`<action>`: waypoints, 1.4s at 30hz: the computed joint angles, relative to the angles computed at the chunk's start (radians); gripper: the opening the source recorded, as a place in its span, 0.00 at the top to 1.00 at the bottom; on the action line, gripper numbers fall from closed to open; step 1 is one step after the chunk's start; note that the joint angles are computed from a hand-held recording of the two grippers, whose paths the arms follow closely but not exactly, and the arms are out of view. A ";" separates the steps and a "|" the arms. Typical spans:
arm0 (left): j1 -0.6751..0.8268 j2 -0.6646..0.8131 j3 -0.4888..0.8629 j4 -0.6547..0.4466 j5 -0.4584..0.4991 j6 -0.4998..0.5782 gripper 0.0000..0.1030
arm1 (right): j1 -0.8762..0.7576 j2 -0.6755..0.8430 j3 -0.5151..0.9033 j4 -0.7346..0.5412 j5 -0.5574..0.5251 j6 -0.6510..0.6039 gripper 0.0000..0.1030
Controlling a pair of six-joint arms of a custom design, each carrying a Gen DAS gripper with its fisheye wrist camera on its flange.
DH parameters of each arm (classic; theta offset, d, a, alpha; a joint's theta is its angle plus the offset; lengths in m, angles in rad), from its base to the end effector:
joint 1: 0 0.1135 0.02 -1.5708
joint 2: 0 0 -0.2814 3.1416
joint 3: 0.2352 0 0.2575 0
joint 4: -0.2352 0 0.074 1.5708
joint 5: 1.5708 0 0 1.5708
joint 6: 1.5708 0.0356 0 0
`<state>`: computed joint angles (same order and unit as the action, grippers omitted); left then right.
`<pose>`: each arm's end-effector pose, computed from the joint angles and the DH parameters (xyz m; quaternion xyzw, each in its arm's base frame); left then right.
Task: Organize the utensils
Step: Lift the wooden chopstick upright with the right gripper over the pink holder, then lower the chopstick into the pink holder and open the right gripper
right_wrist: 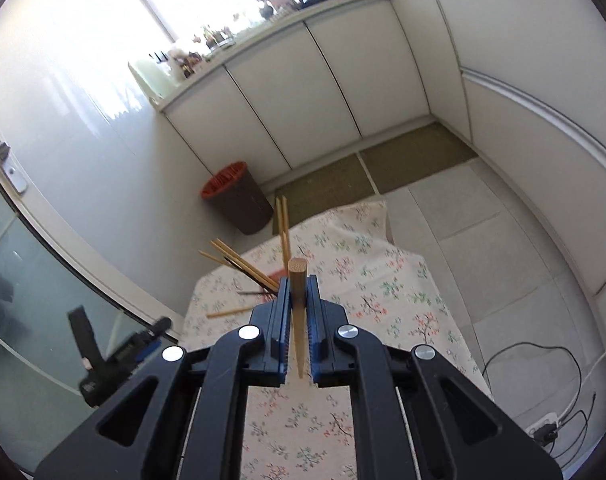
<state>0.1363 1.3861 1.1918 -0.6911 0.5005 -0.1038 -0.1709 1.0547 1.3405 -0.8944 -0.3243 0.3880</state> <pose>0.2918 0.0228 0.3192 -0.0267 0.9159 -0.2279 0.3293 0.1920 -0.0216 0.4248 0.1695 0.8615 0.1917 0.4385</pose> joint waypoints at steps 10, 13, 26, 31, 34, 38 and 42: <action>0.018 0.016 0.006 -0.002 0.016 0.005 0.07 | 0.263 0.250 0.373 0.031 0.300 0.041 0.92; 0.030 0.022 0.012 -0.004 0.026 0.002 0.07 | 0.308 0.301 0.360 0.081 0.382 0.029 0.92; 0.074 0.076 0.039 -0.014 0.045 0.008 0.07 | 0.333 0.469 0.119 0.399 0.432 0.018 0.92; 0.069 0.024 0.030 0.012 0.057 0.010 0.07 | 0.340 0.436 0.060 0.431 0.422 0.058 0.72; 0.042 -0.090 -0.012 0.083 0.001 0.004 0.07 | 0.374 0.328 -0.016 0.439 0.478 0.035 0.59; -0.043 -0.232 -0.038 0.122 -0.126 0.006 0.07 | 0.486 0.128 -0.172 0.472 0.697 0.019 0.23; -0.155 -0.325 -0.039 0.093 -0.292 0.009 0.07 | 0.586 -0.026 -0.254 0.412 0.900 0.048 0.15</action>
<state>-0.0189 1.0612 1.1524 -0.5980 0.2087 -0.0950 0.4153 1.0288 1.0870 -0.4825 0.5762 0.4359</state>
